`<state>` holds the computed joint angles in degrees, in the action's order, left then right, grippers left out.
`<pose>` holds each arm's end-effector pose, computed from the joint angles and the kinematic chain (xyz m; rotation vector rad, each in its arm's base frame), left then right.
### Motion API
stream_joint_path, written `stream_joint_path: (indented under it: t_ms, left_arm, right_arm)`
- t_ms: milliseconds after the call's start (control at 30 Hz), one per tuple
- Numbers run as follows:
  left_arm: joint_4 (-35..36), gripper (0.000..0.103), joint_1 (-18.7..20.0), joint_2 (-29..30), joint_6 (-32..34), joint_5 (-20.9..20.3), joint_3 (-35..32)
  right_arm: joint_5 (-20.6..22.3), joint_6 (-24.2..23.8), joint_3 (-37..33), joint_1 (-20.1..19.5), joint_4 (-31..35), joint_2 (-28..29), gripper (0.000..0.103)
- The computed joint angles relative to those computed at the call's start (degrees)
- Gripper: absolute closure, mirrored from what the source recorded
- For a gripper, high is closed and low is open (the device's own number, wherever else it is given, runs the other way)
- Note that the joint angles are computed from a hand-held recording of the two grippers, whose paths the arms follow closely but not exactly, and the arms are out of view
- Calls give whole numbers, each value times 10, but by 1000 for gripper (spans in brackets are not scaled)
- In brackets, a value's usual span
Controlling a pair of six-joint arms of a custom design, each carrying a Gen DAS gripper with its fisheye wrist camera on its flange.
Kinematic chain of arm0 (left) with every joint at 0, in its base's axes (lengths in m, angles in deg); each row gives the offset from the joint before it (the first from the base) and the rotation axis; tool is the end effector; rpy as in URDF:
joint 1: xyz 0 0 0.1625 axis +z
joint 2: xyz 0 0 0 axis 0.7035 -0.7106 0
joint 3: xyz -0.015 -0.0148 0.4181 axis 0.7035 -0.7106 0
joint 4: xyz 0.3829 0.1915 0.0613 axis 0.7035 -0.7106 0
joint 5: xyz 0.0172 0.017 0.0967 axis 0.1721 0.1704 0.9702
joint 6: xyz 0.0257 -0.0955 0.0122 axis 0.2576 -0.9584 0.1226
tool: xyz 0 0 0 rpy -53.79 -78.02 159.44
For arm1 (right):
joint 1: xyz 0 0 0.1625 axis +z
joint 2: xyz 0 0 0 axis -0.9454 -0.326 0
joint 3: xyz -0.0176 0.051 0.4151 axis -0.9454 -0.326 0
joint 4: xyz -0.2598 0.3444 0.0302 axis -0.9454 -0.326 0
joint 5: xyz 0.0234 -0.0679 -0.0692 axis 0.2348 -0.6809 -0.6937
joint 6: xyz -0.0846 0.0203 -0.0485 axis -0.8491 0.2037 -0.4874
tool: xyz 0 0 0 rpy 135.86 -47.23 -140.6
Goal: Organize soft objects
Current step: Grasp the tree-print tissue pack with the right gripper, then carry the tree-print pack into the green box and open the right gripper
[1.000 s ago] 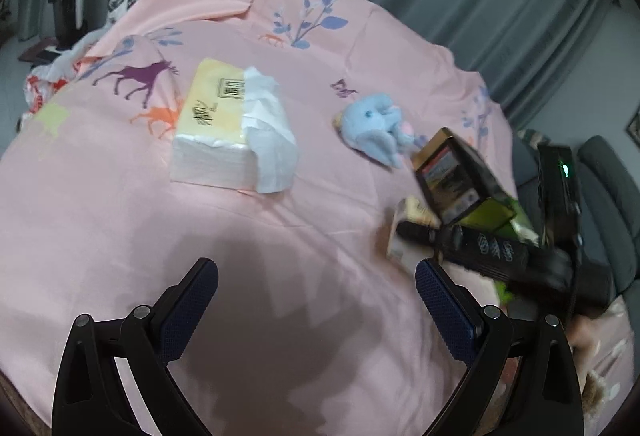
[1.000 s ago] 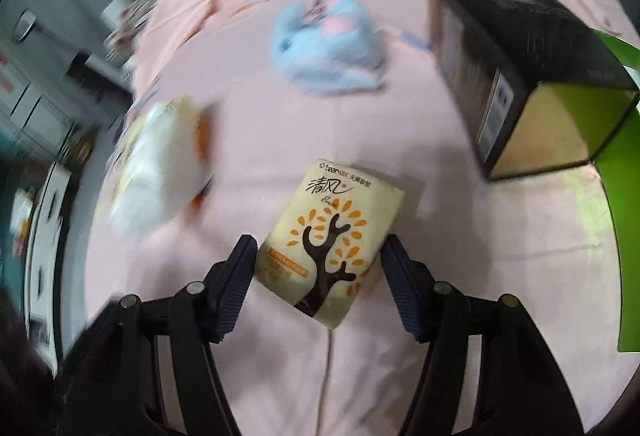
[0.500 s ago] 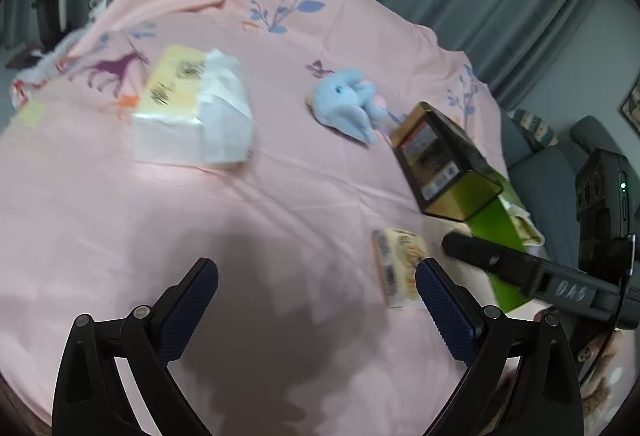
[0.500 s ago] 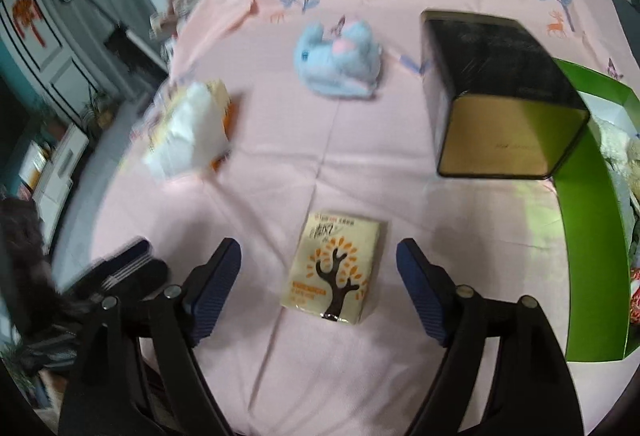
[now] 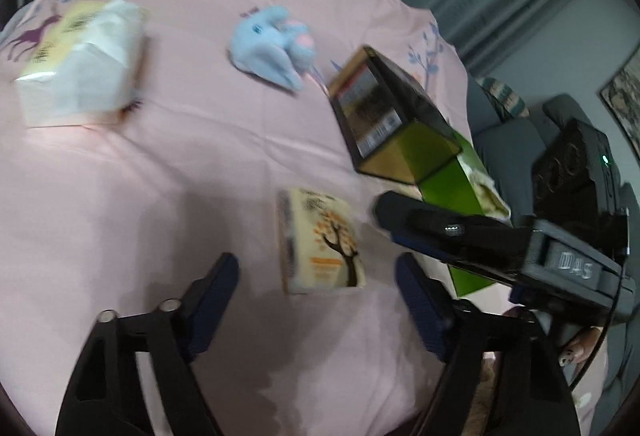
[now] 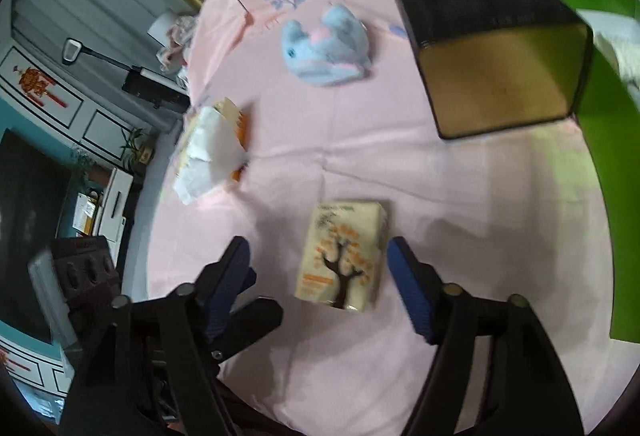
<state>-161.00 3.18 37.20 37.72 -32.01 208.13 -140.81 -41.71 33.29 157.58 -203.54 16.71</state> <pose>-0.2070 -0.4966 0.0380 0.1692 2.8409 -0.8106 0.0844 -0.5886 0.1856 0.4361 -2.8776 0.3903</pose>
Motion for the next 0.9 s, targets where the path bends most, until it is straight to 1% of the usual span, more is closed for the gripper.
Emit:
stream_joint_path:
  t_ms: [33, 67, 133, 167, 200, 267, 300, 367, 433, 500, 567, 667, 767, 900]
  left_arm:
    - [9, 36, -2, 6, 7, 2, -6]
    - [15, 40, -3, 11, 13, -1, -11]
    - [22, 41, -2, 20, 11, -8, -18]
    - [24, 46, -2, 22, 12, -7, -19]
    - [29, 49, -3, 26, 17, -2, -23]
    - [50, 57, -8, 33, 20, 26, -31]
    - [60, 58, -8, 36, 20, 33, -35]
    - [57, 59, -4, 43, 26, 24, -40]
    - [53, 59, 0, 44, 35, 7, -42]
    - [54, 59, -5, 46, 39, 15, -46]
    - [40, 59, -14, 46, 43, 20, -49]
    - [15, 59, -31, 48, 78, 13, -56]
    - [-5, 59, -55, 53, 110, 19, -65]
    - [-19, 59, -65, 73, 147, -16, -98]
  right_arm:
    - [-5, 0, -1, -3, 2, 2, 37]
    - [-9, 7, -3, -5, 2, 5, 39]
    - [0, 9, -13, -13, 19, 9, 42]
    - [11, 8, -17, -17, 29, 11, 42]
    - [18, 8, -23, -21, 48, 14, 42]
    - [21, 16, -32, -27, 65, 21, 43]
    - [17, 22, -34, -28, 66, 26, 43]
    - [14, 27, -41, -32, 71, 34, 47]
    - [27, 26, -45, -36, 74, 36, 50]
    - [29, 30, -44, -37, 71, 33, 54]
    - [31, 32, -44, -38, 74, 25, 54]
    - [58, 19, -30, -41, 46, -4, 54]
    - [84, 6, -12, -44, 17, -42, 54]
    - [96, 0, 11, -49, -33, -83, 54]
